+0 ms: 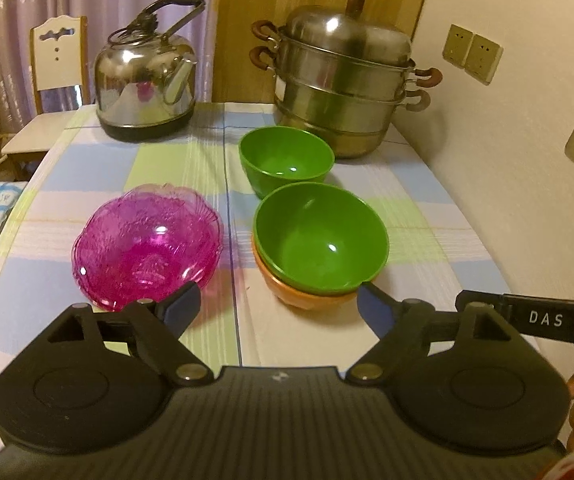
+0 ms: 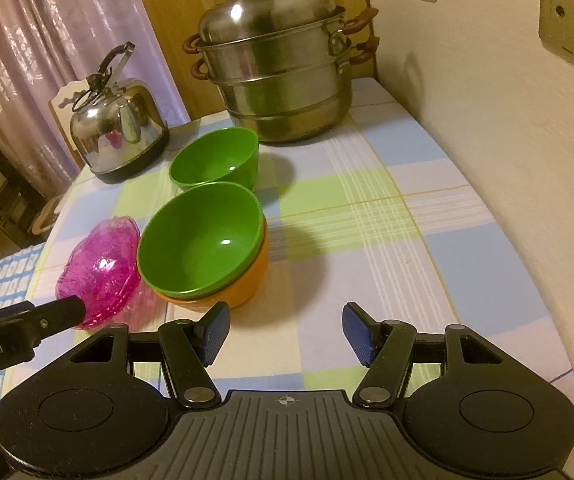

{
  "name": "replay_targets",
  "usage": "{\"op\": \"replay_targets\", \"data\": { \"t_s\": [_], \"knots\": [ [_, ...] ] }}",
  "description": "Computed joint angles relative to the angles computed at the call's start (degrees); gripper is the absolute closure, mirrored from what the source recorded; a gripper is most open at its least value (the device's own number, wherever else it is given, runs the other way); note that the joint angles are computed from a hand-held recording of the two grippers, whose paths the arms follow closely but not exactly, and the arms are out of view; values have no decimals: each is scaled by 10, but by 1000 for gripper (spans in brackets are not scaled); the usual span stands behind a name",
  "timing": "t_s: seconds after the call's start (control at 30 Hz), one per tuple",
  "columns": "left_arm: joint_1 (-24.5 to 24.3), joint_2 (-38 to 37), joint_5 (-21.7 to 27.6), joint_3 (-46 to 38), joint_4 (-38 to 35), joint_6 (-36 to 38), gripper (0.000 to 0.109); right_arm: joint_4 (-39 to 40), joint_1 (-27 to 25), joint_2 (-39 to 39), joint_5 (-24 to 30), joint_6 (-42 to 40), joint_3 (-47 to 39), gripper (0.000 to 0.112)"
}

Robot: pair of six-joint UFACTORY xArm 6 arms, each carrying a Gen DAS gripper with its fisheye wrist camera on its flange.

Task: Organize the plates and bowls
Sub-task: 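Withdraw both grippers from the nested bowls, then move both grippers to the small green bowl by the pot and grip its rim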

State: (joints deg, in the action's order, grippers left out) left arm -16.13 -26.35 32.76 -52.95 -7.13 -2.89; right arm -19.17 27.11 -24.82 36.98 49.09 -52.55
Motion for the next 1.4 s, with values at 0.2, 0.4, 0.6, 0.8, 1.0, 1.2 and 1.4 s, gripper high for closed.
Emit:
{"op": "replay_targets", "data": {
  "t_s": [0.2, 0.4, 0.6, 0.8, 1.0, 1.2, 1.4],
  "knots": [
    [27, 68, 62, -93, -104, 107, 25, 45, -22, 21, -9, -57, -26, 50],
    [42, 161, 83, -209, -100, 136, 25, 81, -45, 75, -3, -115, -91, 50],
    [48, 259, 102, -319, -75, 137, 25, 117, -68, 156, 7, -176, -185, 50],
    [56, 337, 113, -402, -90, 150, 25, 158, -85, 235, 24, -231, -278, 50],
    [68, 420, 139, -497, -95, 159, 24, 219, -101, 311, 27, -287, -358, 50],
    [82, 553, 210, -668, -90, 127, 25, 267, -119, 421, 65, -319, -482, 50],
    [88, 716, 306, -893, -91, 108, 37, 307, -136, 545, 115, -342, -634, 50]
  ]
}}
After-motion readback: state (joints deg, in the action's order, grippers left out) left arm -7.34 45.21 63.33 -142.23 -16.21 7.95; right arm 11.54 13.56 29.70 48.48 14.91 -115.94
